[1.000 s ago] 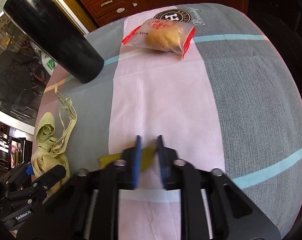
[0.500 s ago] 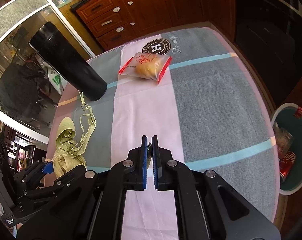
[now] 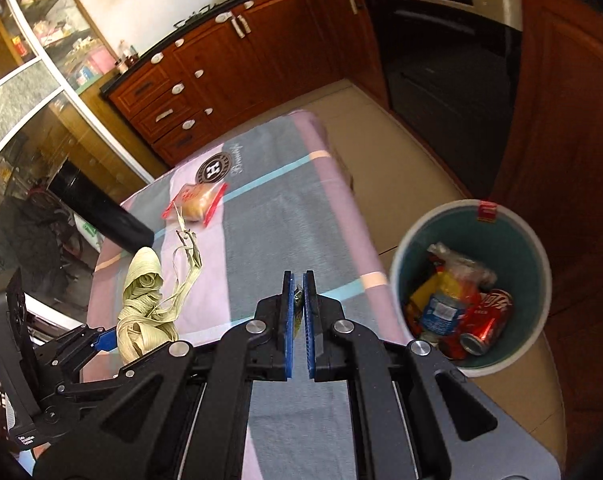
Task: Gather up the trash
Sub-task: 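Carry the corn husk and banana peel over the bin and open both tools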
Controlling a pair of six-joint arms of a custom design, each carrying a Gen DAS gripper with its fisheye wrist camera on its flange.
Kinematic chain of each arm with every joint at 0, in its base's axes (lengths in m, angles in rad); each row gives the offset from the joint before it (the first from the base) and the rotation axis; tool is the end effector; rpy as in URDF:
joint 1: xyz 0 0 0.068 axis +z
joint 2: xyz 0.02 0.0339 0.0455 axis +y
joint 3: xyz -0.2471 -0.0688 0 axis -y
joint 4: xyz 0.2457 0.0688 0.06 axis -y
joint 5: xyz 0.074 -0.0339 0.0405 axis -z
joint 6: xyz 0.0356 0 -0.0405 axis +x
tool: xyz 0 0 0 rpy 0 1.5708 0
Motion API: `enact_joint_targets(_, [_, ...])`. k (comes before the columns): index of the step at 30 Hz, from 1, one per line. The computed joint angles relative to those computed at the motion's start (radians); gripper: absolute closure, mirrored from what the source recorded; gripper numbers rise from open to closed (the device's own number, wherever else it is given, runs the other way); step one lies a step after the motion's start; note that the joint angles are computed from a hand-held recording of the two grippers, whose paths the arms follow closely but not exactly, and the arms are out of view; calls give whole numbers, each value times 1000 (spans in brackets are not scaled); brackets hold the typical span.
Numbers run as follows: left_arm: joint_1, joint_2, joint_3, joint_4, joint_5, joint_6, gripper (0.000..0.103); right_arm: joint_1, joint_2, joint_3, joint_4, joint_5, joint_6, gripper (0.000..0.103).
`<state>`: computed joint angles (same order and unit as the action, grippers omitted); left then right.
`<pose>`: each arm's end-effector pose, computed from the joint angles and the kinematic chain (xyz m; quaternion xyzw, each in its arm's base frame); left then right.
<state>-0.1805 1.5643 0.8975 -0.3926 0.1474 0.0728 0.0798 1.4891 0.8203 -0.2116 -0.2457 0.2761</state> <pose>0.2962 -0.0594 0.1605 0.1403 0.9548 -0.0847 0.2480 0.2973 0.0325 0.1708 0.0503 0.9335 0.1729 0.3101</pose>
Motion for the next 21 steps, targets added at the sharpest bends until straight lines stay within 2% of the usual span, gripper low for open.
enact_joint_targets(5, [-185, 126, 128, 3, -51, -74, 46, -224, -41, -32, -30, -74, -94, 98])
enact_joint_targets(10, [-309, 281, 277, -6, -75, -117, 46, -397, -4, -11, -52, -133, -182, 98])
enact_joint_targets(16, [-397, 490, 481, -36, -65, -139, 45, -513, 78, 31, -53, -156, -236, 98])
enact_joint_targets(21, [-438, 638, 622, -65, -62, -144, 38, -563, 144, 61, -51, -150, -252, 98])
